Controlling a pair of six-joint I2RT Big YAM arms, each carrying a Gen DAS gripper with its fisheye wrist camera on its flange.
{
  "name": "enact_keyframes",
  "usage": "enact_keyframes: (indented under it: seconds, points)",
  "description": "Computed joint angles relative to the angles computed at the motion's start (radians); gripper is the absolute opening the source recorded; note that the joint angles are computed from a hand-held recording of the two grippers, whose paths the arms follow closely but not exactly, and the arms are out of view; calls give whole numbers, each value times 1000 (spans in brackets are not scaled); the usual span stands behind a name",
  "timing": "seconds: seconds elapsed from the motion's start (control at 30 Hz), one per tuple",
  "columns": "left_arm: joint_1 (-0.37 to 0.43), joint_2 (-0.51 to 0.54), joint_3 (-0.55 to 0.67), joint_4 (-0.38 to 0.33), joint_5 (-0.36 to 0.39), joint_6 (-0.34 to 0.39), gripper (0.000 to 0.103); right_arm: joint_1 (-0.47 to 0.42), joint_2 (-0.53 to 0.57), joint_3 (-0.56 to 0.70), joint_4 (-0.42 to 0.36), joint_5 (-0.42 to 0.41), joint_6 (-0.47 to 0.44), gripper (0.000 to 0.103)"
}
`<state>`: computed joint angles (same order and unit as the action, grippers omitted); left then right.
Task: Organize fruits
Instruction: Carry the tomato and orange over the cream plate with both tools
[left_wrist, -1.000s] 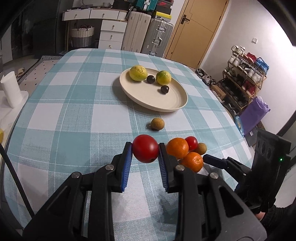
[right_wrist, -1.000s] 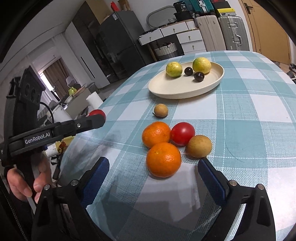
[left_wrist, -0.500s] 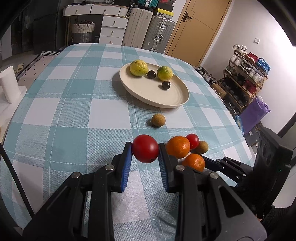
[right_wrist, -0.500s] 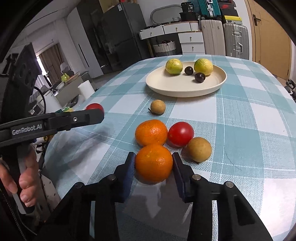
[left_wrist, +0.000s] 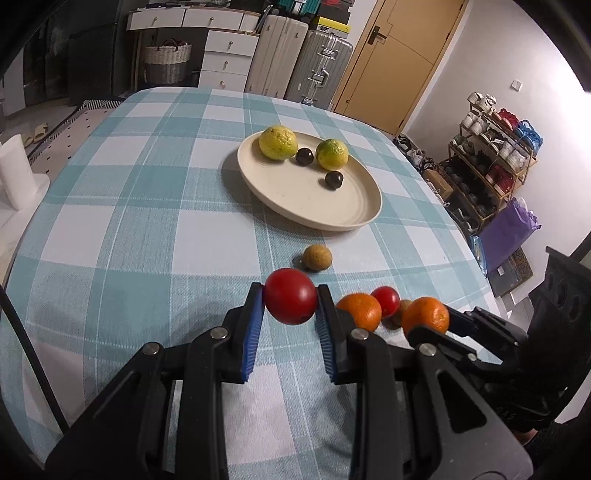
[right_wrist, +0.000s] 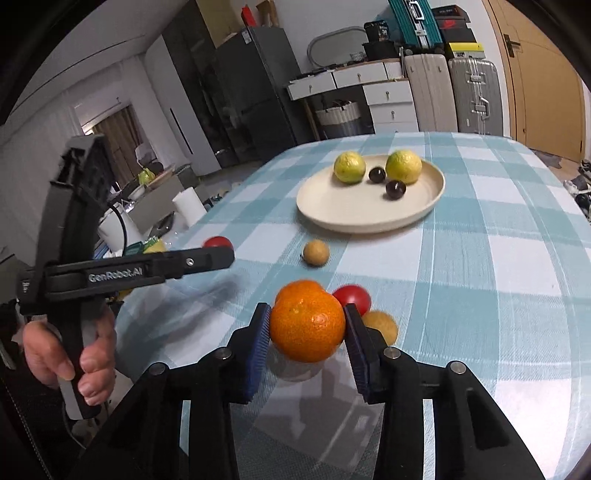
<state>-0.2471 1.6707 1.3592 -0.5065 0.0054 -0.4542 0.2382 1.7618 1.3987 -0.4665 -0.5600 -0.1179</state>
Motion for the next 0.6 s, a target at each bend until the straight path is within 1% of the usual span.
enact_keyframes:
  seconds: [0.1, 0.27, 0.43, 0.6]
  points:
    - [3, 18, 33, -13, 1, 8, 25, -5, 15, 37, -16, -25, 15, 40]
    - [13, 61, 117, -49, 10, 24, 25, -5, 43, 113, -40, -36, 3, 40]
    - [28, 121, 221, -69, 31, 39, 25, -1, 95, 214, -65, -40, 2, 40]
    - [47, 198, 349, -108, 60, 48, 25, 0, 167, 331, -109, -32, 11, 40]
